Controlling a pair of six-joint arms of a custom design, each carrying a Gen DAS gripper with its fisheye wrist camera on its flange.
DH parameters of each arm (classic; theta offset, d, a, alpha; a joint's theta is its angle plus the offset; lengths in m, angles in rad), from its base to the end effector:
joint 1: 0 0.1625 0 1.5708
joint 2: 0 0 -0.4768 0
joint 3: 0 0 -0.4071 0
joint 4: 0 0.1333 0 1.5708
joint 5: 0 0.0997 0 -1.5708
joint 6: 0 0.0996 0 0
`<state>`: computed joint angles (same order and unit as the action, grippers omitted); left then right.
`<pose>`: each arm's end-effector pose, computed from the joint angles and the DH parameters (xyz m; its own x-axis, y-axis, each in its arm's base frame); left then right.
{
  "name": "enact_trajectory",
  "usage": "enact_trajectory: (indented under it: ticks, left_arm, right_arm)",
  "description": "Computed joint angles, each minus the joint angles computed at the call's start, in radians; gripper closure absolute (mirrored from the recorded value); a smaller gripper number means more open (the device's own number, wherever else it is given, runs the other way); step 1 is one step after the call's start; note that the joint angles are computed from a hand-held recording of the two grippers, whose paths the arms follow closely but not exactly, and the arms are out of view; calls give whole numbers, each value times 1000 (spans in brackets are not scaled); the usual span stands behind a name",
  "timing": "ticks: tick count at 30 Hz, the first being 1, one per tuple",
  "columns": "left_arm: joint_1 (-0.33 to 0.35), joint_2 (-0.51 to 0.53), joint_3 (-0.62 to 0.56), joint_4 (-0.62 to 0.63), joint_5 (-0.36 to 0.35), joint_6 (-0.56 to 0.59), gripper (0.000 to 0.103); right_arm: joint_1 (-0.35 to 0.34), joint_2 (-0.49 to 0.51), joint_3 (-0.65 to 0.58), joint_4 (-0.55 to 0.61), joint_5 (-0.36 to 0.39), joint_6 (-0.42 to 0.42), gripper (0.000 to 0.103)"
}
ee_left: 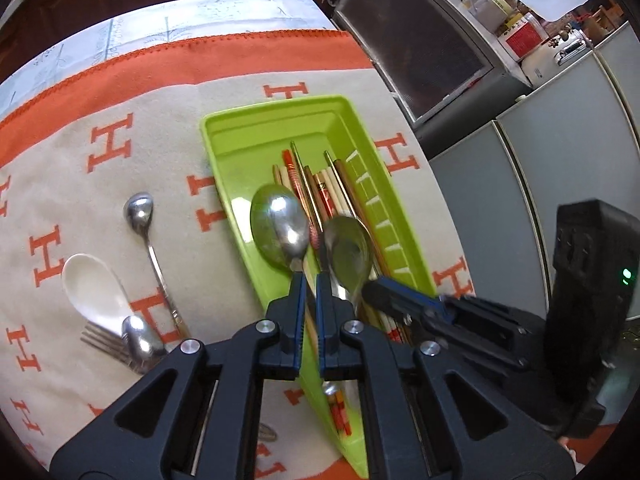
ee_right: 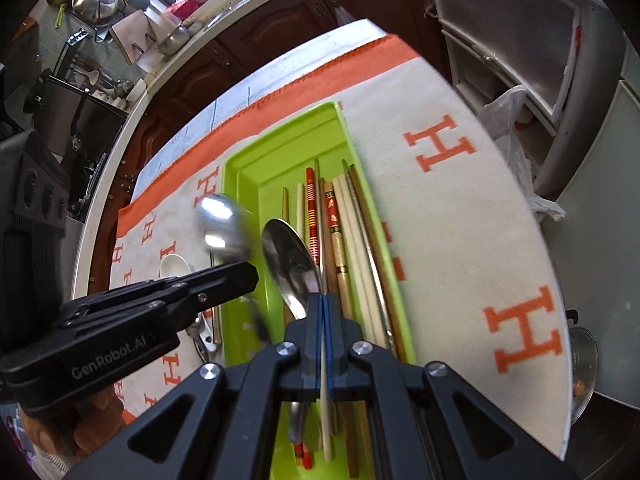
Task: Organize utensils
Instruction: 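Carry both spoons into the green tray and open both tools, then move both open tools back over the fork and spoons on the blanket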
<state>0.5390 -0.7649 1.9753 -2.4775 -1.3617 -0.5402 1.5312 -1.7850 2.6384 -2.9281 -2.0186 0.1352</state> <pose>-0.3960 -0.4163 -0.0111 -0.8061 0.4954 -0.3237 0.4715 0.8682 0.1546 0.0783 -0.3003 0.2912 -0.8796 0.3603 0.3106 0.1546 0.8341 -0.5295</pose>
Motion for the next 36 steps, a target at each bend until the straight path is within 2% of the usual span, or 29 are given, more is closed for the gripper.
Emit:
enact_trajectory:
  ticks: [3, 7, 9, 14, 22, 29, 36]
  left_arm:
    - [-13, -40, 18, 22, 19, -3, 98]
    - [-33, -108, 59, 40, 57, -21, 76]
    - [-46, -145, 84, 44, 91, -37, 71]
    - [-69, -243, 151, 89, 161, -98, 70]
    - [-68, -369, 248, 157, 198, -173, 70]
    - [-35, -410, 301, 150, 192, -217, 70]
    - [15, -411, 314, 131, 191, -213, 70]
  right_arm:
    - [13, 22, -6, -13, -31, 4, 97]
    - [32, 13, -6, -3, -24, 0, 97]
    - [45, 12, -7, 5, -23, 6, 97]
    - [94, 16, -6, 20, -28, 21, 97]
    - [195, 48, -23, 48, -40, 44, 97]
    - [262, 121, -46, 61, -47, 64, 97]
    - [273, 217, -93, 74, -57, 69, 96]
